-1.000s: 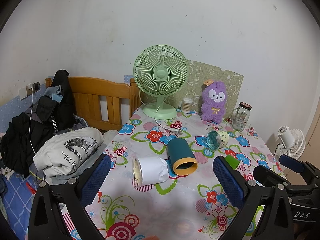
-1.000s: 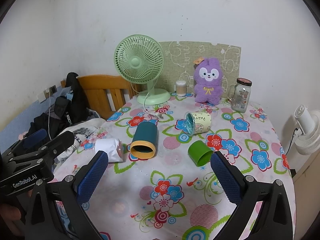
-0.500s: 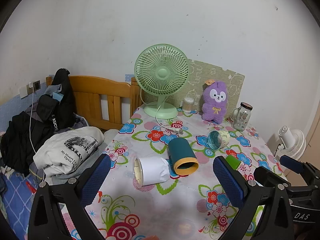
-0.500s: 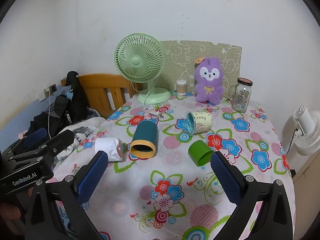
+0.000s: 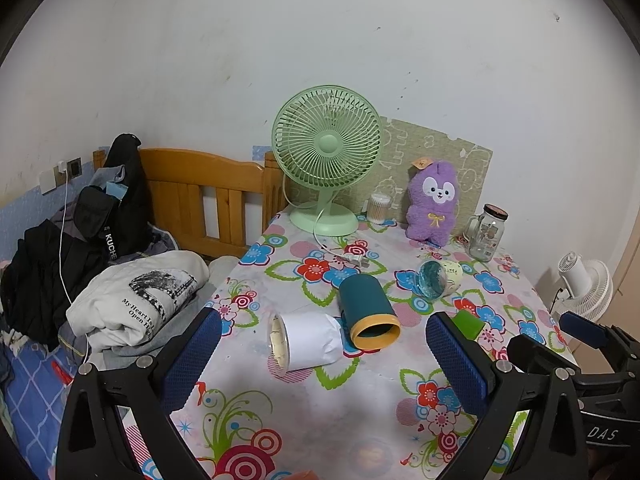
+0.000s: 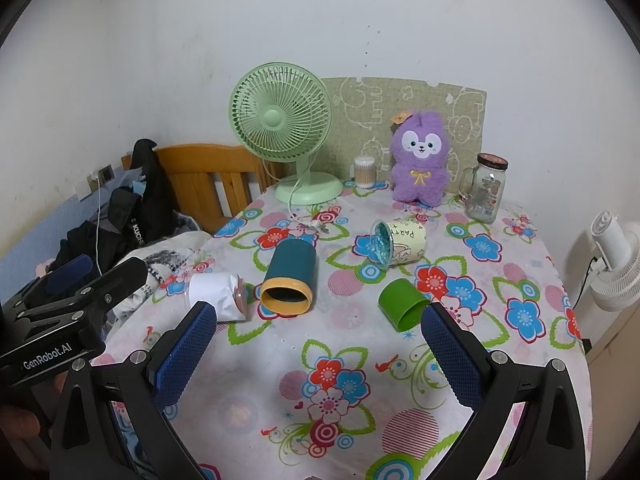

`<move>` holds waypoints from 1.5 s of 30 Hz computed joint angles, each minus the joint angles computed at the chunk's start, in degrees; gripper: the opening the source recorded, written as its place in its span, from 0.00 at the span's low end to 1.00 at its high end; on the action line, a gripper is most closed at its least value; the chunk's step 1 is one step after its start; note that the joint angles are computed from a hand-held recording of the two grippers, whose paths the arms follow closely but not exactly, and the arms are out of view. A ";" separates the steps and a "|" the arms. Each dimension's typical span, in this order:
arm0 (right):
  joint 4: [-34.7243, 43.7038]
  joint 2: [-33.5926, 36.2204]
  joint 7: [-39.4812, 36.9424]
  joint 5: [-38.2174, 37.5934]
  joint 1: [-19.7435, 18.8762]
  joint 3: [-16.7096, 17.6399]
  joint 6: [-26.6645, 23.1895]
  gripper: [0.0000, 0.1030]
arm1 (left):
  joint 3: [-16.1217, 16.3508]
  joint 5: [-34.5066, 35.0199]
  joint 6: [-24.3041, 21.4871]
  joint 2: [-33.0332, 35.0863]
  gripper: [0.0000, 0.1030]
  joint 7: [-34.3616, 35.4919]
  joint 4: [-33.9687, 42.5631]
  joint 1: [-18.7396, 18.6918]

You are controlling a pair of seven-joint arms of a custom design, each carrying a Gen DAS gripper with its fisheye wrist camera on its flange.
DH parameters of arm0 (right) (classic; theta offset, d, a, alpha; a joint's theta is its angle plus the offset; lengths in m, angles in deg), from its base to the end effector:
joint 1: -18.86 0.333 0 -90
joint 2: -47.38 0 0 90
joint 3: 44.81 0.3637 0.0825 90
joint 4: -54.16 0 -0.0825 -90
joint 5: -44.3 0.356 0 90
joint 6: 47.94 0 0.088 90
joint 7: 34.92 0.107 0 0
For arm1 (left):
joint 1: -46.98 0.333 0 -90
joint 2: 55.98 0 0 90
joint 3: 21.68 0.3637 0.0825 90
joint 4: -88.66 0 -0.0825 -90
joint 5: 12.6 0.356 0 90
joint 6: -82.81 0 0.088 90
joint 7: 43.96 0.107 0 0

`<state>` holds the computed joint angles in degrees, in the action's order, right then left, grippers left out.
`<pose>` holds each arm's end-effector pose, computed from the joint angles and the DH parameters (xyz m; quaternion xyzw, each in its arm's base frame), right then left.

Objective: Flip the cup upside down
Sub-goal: 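Move the right gripper to the teal cup and close around its body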

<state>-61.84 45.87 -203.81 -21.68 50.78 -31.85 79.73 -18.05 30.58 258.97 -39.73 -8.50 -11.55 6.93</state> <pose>0.4079 0.3682 0.5586 -0.5110 0.7143 -0.3692 0.3040 0.4974 -0.4430 0.5761 -0.4684 0.7239 -0.4623 0.2069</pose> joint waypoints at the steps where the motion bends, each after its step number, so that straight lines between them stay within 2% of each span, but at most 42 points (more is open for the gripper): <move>1: 0.03 0.06 -0.02 0.09 0.01 0.00 -0.02 1.00 | -0.26 -0.24 -0.10 0.03 1.00 0.32 0.03 0.21; 9: 0.80 1.32 -2.09 1.67 -0.12 -0.55 -0.10 1.00 | -0.36 -1.65 0.43 0.49 1.00 1.42 -1.06 0.58; 15: 1.40 2.80 -5.18 4.97 -1.32 -2.06 3.72 1.00 | -2.74 -7.76 -1.23 1.60 1.00 6.68 -1.57 2.58; 24: 7.40 9.29 -16.45 13.06 -3.22 -5.20 8.79 1.00 | -3.72 -16.48 -5.04 4.43 1.00 13.75 0.81 4.21; 28: 12.59 14.28 -25.60 19.85 -4.63 -6.73 12.18 1.00 | -4.20 -19.21 -6.51 6.54 1.00 16.53 3.34 4.87; 32: 19.48 20.16 -35.03 28.42 -5.60 -7.81 11.29 1.00 | -4.77 -21.89 -8.34 7.93 1.00 18.87 5.29 5.34; 35: 23.94 23.88 -39.22 33.44 -5.91 -9.00 10.02 1.00 | -4.76 -22.85 -8.79 7.79 1.00 19.69 4.87 5.26; 39: 27.91 27.76 -44.98 42.05 -8.17 -8.68 12.45 1.00 | -4.38 -23.02 -9.11 7.04 1.00 19.97 3.71 4.91; 42: 34.04 31.43 -48.95 44.50 -7.44 -9.73 7.61 0.98 | -4.30 -22.71 -9.19 6.57 1.00 20.03 3.14 4.98; 45: 39.45 34.57 -52.51 47.46 -7.41 -9.91 1.90 0.89 | -4.44 -22.74 -9.17 6.34 1.00 20.11 2.89 5.31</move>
